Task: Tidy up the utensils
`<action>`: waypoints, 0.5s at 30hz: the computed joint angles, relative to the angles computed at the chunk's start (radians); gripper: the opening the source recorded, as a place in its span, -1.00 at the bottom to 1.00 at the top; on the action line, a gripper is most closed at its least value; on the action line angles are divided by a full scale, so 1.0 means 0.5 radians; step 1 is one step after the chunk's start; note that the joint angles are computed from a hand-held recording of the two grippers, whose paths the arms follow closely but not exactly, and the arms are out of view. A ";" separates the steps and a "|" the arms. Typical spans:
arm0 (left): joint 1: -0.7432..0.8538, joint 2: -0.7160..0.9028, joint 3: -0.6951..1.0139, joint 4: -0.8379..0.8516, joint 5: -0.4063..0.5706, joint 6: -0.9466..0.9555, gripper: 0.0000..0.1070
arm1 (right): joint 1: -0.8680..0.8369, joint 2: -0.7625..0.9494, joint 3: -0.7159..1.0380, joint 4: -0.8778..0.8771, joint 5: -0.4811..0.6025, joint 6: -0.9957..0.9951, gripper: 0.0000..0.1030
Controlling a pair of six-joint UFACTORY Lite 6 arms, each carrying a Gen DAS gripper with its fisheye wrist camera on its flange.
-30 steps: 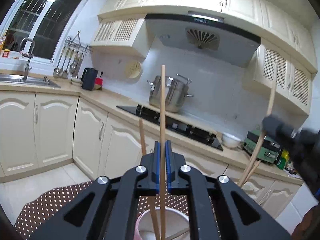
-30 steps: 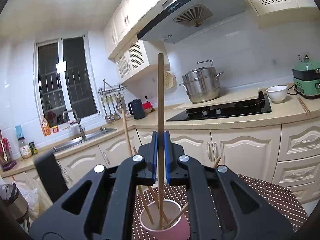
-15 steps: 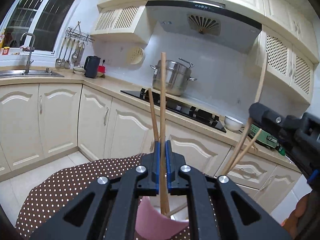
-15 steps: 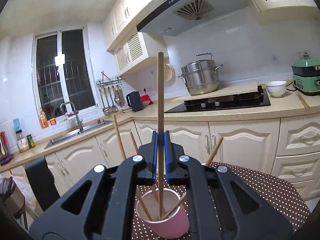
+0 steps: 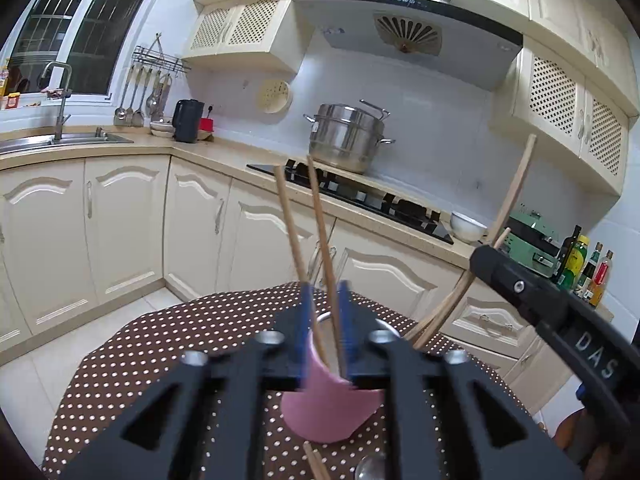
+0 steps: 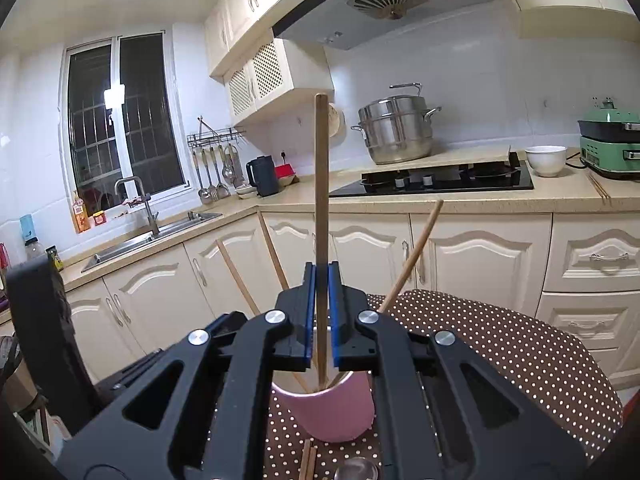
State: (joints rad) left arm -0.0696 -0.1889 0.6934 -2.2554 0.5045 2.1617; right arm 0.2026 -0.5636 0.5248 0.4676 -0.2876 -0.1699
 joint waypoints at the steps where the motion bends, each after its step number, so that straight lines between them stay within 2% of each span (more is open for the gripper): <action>1: 0.016 -0.015 -0.006 0.024 0.002 -0.025 -0.32 | 0.005 -0.005 -0.010 0.016 0.002 -0.008 -0.87; 5: 0.120 -0.097 -0.032 0.252 -0.003 -0.244 -0.11 | 0.058 -0.005 -0.025 0.262 -0.009 -0.225 -0.86; 15: 0.266 -0.342 -0.091 0.822 -0.064 -0.717 0.08 | 0.229 -0.091 -0.040 1.158 -0.042 -1.048 -0.85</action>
